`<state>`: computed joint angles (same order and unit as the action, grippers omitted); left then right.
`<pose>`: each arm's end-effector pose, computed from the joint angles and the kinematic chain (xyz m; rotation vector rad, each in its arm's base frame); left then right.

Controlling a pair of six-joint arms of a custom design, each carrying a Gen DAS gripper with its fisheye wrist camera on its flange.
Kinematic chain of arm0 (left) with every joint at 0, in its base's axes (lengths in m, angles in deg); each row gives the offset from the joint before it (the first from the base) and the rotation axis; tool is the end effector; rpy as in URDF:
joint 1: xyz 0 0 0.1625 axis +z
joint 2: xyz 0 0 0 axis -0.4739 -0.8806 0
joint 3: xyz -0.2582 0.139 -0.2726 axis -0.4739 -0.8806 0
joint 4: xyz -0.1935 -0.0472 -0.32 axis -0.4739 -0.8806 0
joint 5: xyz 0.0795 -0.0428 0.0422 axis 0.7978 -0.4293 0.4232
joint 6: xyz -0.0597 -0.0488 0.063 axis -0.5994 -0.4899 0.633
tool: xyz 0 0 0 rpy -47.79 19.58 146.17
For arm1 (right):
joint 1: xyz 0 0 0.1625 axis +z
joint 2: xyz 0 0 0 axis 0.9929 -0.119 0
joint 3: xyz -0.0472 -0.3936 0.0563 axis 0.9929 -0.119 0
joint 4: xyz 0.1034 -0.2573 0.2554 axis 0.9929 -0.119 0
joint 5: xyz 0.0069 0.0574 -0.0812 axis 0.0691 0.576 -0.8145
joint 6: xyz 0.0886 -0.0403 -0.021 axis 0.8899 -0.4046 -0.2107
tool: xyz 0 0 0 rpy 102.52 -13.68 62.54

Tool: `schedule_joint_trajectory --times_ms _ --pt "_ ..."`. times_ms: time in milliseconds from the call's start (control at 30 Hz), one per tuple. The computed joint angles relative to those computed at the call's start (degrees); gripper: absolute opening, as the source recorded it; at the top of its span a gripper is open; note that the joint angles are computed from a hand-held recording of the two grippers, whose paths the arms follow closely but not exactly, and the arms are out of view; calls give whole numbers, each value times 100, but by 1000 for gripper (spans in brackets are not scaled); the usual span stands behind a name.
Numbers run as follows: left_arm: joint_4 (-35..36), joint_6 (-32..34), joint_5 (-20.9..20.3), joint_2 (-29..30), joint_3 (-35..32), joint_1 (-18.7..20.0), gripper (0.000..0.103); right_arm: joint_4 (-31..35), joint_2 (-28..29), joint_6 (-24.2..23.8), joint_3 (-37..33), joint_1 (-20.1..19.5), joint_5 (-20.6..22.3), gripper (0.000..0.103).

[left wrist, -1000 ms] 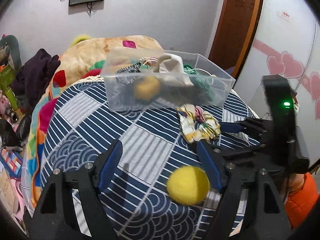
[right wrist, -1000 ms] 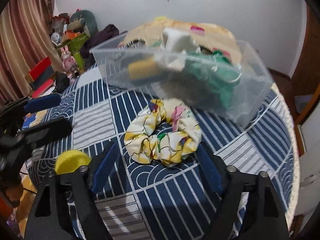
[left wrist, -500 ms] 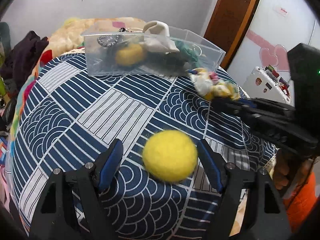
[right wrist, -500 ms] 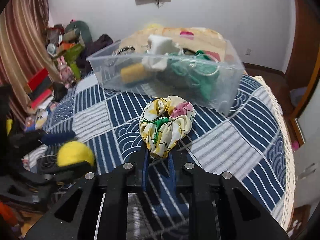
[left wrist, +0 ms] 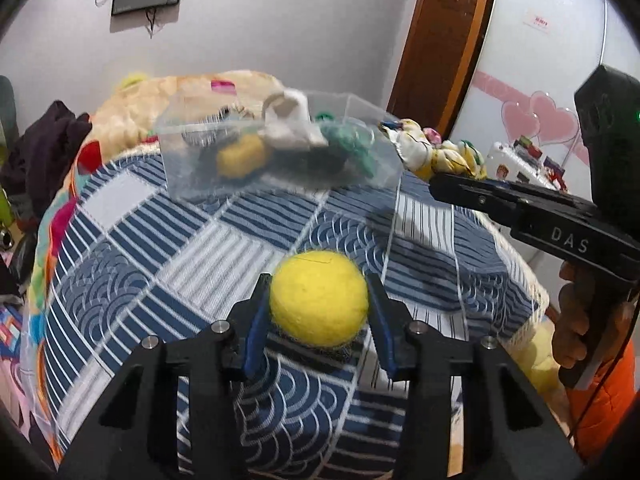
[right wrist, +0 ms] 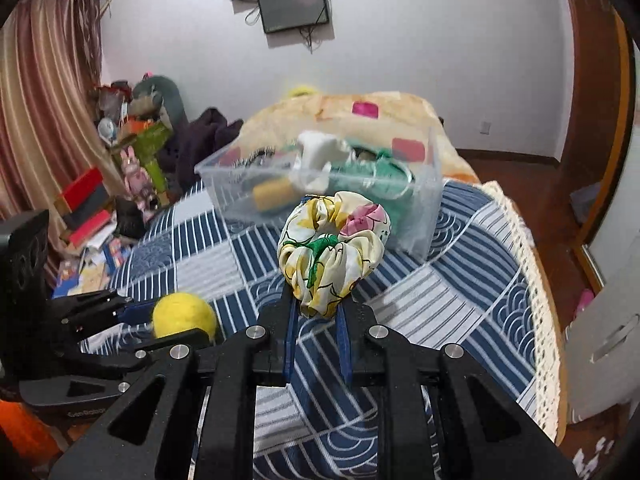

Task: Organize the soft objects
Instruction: 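Drop the felt ball into the box with the left gripper while the right drops the scrunchie in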

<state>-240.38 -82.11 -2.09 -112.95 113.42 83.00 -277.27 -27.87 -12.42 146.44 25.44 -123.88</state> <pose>-0.0692 -0.4473 0.2154 0.4497 2.3831 -1.0094 0.2872 -0.5034 0.0353 1.0957 -2.5302 0.7815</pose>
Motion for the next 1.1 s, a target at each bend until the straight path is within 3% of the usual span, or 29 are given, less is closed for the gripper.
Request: schedule_joint_trajectory --times_ms 433,733,900,1100 --pt "-780 1041 152 326 -1164 121 45 -364 116 -164 -493 154 -48 16" --pt "-643 1287 81 778 -2118 461 45 -267 386 -363 -1070 233 -119 16" --pt "-324 1184 -8 1086 -2529 676 45 175 553 -224 -1438 165 27 16" --pt "-116 1183 -26 1390 -2896 842 45 670 867 -91 -1878 128 -232 16"
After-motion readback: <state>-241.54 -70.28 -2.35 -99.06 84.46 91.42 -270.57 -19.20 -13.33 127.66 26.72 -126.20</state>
